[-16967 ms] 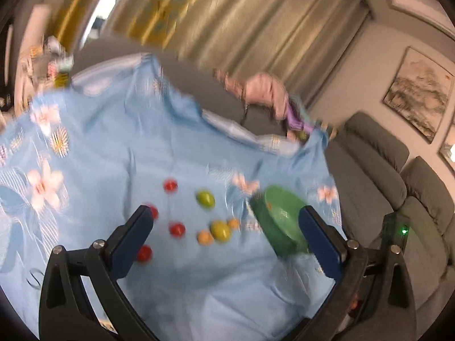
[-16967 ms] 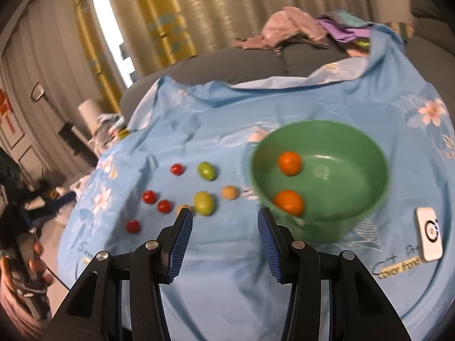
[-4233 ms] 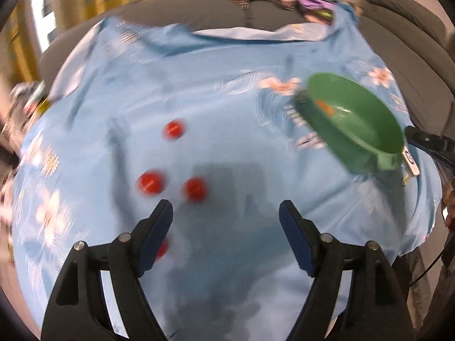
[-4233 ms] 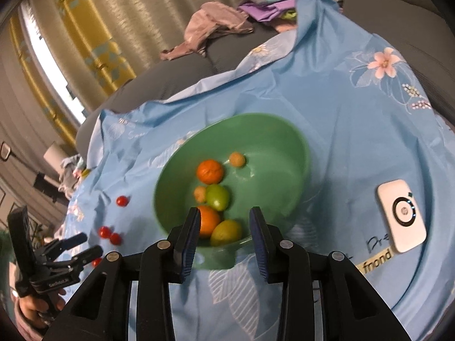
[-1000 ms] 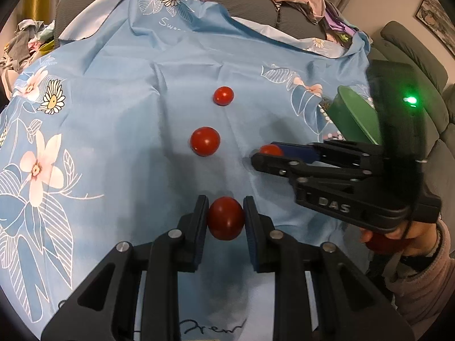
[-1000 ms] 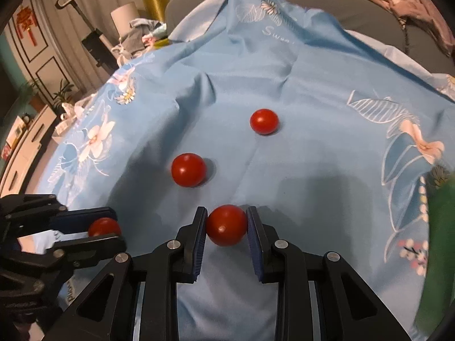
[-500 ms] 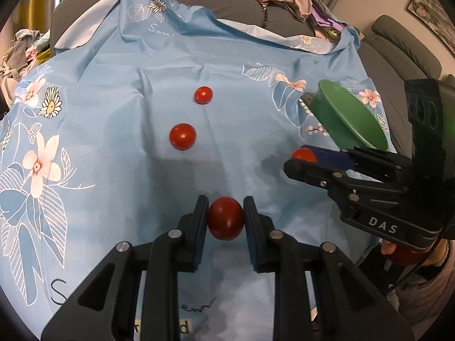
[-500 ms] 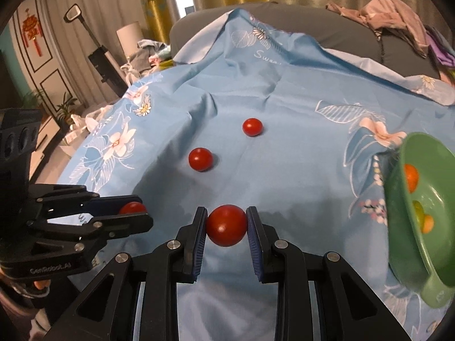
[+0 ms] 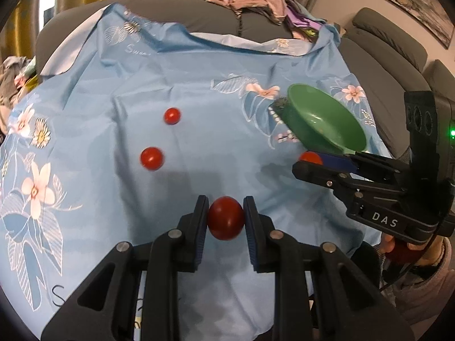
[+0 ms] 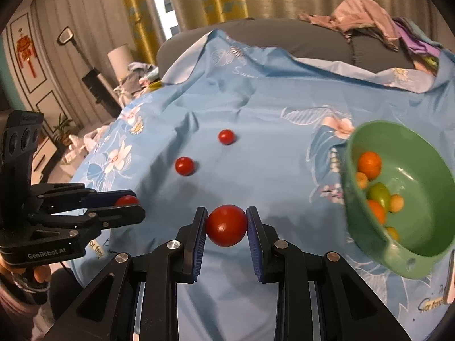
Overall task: Organize fruits
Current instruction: 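Carry both cherry tomatoes over the green bowl and open both tools to drop them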
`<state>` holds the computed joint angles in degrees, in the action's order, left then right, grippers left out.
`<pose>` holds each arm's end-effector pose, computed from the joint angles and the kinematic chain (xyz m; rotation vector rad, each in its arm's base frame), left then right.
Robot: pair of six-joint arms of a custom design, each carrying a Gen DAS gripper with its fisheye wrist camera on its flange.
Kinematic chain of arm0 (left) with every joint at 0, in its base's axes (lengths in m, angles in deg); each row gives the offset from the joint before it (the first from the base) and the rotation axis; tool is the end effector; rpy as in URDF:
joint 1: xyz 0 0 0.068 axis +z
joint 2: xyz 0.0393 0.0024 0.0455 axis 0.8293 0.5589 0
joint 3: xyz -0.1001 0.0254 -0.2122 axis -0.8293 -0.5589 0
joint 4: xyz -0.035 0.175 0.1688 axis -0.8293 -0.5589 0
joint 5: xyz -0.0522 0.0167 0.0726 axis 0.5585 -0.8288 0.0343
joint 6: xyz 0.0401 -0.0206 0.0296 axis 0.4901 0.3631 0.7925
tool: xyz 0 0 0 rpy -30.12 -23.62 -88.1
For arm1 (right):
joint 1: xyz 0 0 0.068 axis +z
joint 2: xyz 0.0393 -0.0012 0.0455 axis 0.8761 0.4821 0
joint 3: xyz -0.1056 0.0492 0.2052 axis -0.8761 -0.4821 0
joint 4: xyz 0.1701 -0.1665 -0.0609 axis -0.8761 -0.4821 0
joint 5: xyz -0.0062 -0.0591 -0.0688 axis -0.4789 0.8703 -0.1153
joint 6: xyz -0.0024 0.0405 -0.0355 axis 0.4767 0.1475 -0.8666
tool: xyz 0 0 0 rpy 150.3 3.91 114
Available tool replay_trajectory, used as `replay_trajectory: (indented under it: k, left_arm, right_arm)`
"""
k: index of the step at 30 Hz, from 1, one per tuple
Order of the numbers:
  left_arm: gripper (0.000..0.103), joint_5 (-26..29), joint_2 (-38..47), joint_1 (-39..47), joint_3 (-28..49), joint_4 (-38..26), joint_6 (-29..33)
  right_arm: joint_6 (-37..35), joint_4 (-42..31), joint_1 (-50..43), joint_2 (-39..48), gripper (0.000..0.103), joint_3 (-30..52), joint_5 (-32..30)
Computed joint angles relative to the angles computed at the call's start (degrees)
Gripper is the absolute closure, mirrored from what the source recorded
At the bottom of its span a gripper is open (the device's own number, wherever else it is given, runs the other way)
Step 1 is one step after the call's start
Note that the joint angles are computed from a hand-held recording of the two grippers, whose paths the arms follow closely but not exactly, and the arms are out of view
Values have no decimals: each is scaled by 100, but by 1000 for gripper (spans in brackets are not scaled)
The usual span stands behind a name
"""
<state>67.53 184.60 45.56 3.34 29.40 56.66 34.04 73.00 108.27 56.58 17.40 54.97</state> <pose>0.3186 -0.0770 0.0557 0.8111 2.3885 -0.6229 0.2473 0.2432 0.0331 0.0422 2.3347 0.2017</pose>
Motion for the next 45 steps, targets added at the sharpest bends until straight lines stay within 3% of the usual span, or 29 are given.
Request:
replay_trajectory:
  k: [9,22,34,45]
  left_arm:
    - [78,-116,-104,-761,420,-157,-208]
    - [78,-289,654,-2087,2000,-737,-497]
    - [78,-407,1775,-2676,3536,-1360,-587]
    - [78,-641,2393,-2841,4314,-1727,-520]
  right_arm:
    - [274,586,-130,-887,73,-1275,444]
    - [571,1435,-739,-1691,73,-2793,657]
    - [672,2027,-1250,-1768,73,-3445,619]
    - [516,2438,-1567,-1536,73,-3547,386]
